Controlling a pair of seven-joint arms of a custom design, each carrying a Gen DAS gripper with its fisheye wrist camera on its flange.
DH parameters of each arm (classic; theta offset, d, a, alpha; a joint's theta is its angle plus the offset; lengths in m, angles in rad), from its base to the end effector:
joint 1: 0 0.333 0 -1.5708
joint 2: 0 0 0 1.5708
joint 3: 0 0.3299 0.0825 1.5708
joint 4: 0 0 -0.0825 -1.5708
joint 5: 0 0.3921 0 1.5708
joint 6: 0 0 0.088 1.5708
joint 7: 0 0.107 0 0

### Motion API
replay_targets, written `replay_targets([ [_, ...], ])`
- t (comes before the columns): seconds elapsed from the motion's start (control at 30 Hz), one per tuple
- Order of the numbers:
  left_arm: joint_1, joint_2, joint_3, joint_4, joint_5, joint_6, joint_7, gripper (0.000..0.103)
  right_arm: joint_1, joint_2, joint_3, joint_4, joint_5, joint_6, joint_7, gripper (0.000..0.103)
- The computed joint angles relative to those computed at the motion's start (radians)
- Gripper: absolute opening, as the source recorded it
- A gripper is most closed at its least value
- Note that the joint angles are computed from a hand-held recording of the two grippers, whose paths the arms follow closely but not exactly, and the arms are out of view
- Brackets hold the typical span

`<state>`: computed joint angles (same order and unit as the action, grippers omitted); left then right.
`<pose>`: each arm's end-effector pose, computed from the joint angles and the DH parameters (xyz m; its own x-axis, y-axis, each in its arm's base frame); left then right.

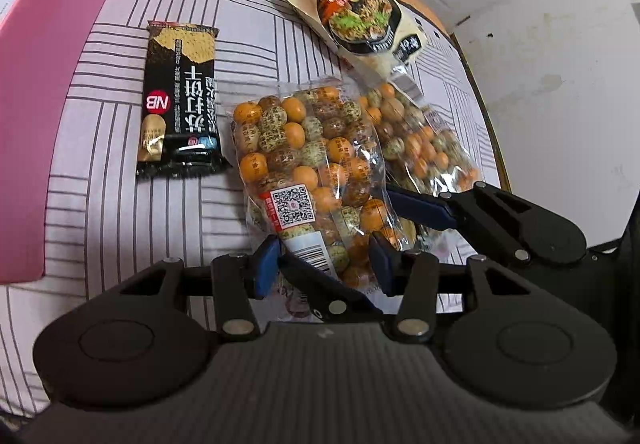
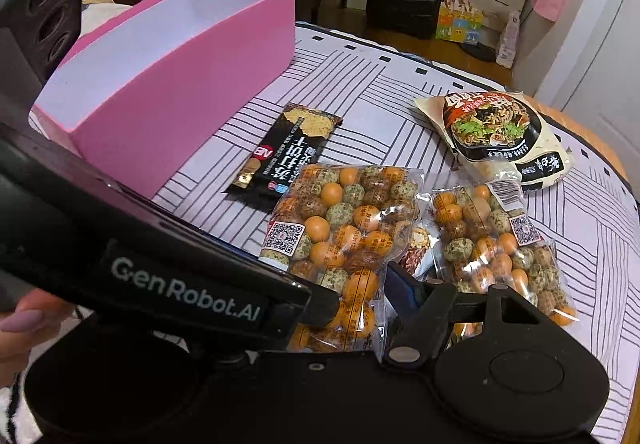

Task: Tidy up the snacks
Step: 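Reach the left gripper to the clear peanut bag and grasp it, then carry the peanut bag into the pink box and open the left gripper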

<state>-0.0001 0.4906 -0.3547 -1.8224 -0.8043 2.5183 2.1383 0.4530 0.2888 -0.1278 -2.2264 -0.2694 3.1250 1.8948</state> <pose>0.6471 -0.2087 0.3091 -0.2883 -0.7641 0.5771 -0.9444 0.1273 -0.3032 0.5609 0.2161 0.3178 0.2794 -0.9601 0.0085 -0.7835 -0.2331 -0.5760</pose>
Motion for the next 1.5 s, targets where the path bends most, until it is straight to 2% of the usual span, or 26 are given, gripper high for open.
replay_targets([
  [0.07, -0.001, -0.019, 0.004, -0.012, 0.011, -0.009, -0.006, 0.046, -0.032, -0.018, 0.040, -0.016, 0.033, -0.004, -0.009, 0.076],
  [0.13, 0.006, -0.034, 0.007, -0.025, 0.007, -0.025, -0.008, 0.045, -0.006, -0.038, 0.022, -0.034, 0.032, -0.002, 0.022, 0.075],
  [0.2, 0.013, -0.053, 0.011, -0.037, 0.002, -0.052, -0.004, 0.046, 0.061, -0.058, -0.042, -0.059, -0.018, 0.024, 0.074, 0.075],
  [0.3, 0.012, -0.100, 0.019, -0.076, -0.009, -0.054, 0.029, 0.046, 0.150, -0.084, -0.132, -0.087, -0.086, 0.056, 0.153, 0.074],
  [0.43, 0.002, -0.173, 0.036, -0.140, -0.045, -0.039, 0.063, 0.046, 0.371, -0.114, -0.357, -0.118, -0.225, 0.093, 0.317, 0.074],
  [0.57, -0.013, -0.256, 0.062, -0.209, -0.073, -0.031, 0.098, 0.046, 0.688, -0.137, -0.676, -0.129, -0.456, 0.099, 0.551, 0.073],
  [0.6, -0.017, -0.276, 0.071, -0.225, -0.078, -0.033, 0.105, 0.046, 0.732, -0.151, -0.716, -0.129, -0.514, 0.086, 0.605, 0.073],
  [0.7, -0.028, -0.333, 0.103, -0.262, -0.078, -0.067, 0.104, 0.046, 0.750, -0.203, -0.717, -0.131, -0.593, 0.059, 0.681, 0.073],
  [0.77, -0.032, -0.374, 0.126, -0.283, -0.071, -0.092, 0.100, 0.046, 0.779, -0.227, -0.740, -0.112, -0.737, 0.036, 0.802, 0.073],
  [0.83, -0.035, -0.411, 0.146, -0.302, -0.077, -0.105, 0.112, 0.046, 0.774, -0.249, -0.719, -0.097, -0.795, 0.015, 0.844, 0.073],
  [1.03, -0.044, -0.505, 0.205, -0.339, -0.073, -0.116, 0.123, 0.046, 0.725, -0.256, -0.632, -0.033, -0.838, -0.015, 0.870, 0.073],
  [1.13, -0.043, -0.528, 0.229, -0.338, -0.082, -0.113, 0.137, 0.046, 0.693, -0.224, -0.591, 0.021, -0.848, -0.010, 0.863, 0.073],
  [1.3, -0.026, -0.522, 0.260, -0.317, -0.140, -0.082, 0.200, 0.046, 0.611, -0.114, -0.515, 0.142, -0.825, 0.047, 0.822, 0.072],
  [1.4, -0.006, -0.487, 0.269, -0.287, -0.182, -0.061, 0.231, 0.046, 0.448, -0.032, -0.354, 0.217, -0.698, 0.091, 0.690, 0.072],
  [1.5, 0.016, -0.415, 0.262, -0.227, -0.178, -0.026, 0.225, 0.046, 0.236, 0.055, -0.124, 0.315, -0.549, 0.078, 0.513, 0.072],
])
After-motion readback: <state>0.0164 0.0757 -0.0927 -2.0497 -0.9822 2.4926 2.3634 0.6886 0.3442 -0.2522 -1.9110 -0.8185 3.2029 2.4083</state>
